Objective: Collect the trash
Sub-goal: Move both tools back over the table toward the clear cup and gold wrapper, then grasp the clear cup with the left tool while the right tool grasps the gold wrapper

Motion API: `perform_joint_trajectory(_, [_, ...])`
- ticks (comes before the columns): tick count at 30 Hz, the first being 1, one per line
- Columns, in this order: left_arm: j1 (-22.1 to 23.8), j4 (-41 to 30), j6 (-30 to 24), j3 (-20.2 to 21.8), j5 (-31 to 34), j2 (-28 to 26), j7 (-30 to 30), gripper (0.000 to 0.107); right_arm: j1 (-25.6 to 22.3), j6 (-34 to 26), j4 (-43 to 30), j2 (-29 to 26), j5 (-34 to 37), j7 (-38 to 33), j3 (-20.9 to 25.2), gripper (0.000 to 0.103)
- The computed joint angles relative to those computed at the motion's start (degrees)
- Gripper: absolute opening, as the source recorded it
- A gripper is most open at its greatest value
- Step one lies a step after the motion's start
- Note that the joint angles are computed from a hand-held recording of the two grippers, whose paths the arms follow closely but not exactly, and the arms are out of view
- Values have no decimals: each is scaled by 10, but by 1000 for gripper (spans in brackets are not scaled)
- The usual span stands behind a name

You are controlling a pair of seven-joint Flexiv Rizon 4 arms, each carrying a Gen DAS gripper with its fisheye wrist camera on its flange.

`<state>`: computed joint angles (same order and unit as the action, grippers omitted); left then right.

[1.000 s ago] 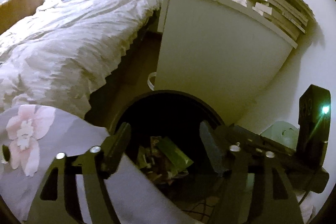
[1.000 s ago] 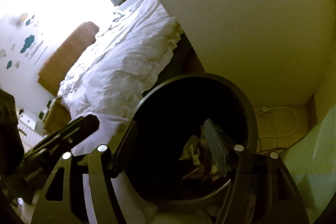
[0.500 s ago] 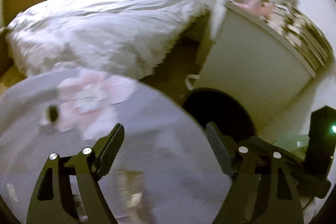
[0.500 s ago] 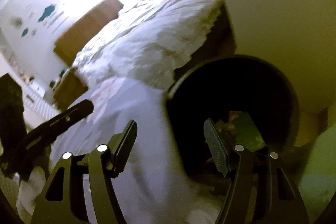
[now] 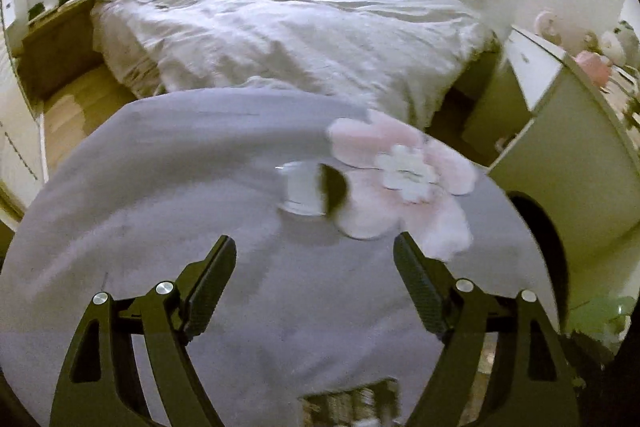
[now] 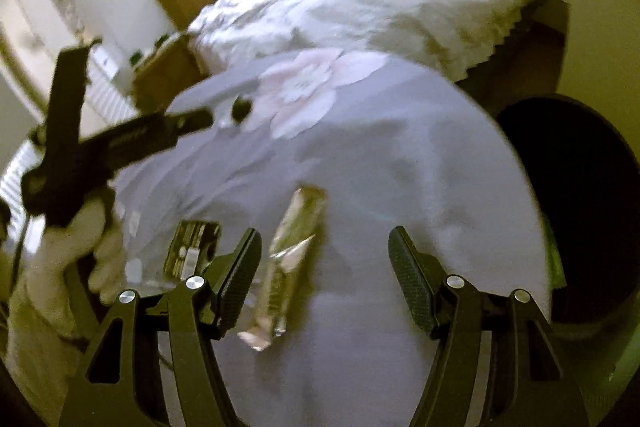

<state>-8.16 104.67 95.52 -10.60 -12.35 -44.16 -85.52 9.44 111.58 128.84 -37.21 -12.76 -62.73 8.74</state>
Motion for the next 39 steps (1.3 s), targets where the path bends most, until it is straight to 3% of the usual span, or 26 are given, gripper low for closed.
perform_joint_trajectory(9, [-22,-67,-31,35,7,-42,29,80,145,-33,-15,-9,64,-39,-113,66])
perform_joint_trajectory(16, [-36,-102,-54,48,3,-61,36,78,205,-37,-26,-23,102,-72,-166,63])
perform_joint_trajectory(19, [-68,-119,-59,89,7,-68,25,70,224,-37,-27,-27,115,-84,-183,55])
perform_joint_trajectory(23, [-115,-142,-67,153,21,-78,3,52,250,-36,-28,-32,133,-97,-208,39])
perform_joint_trajectory(27, [-90,-132,-57,122,28,-73,6,51,236,-34,-31,-33,138,-100,-197,27])
perform_joint_trajectory(33, [-34,-83,-28,50,24,-51,25,51,112,-13,-34,-26,104,-88,-88,22])
perform_joint_trajectory(39, [-16,-23,26,7,35,-10,42,51,25,38,-18,-20,67,-62,-18,21])
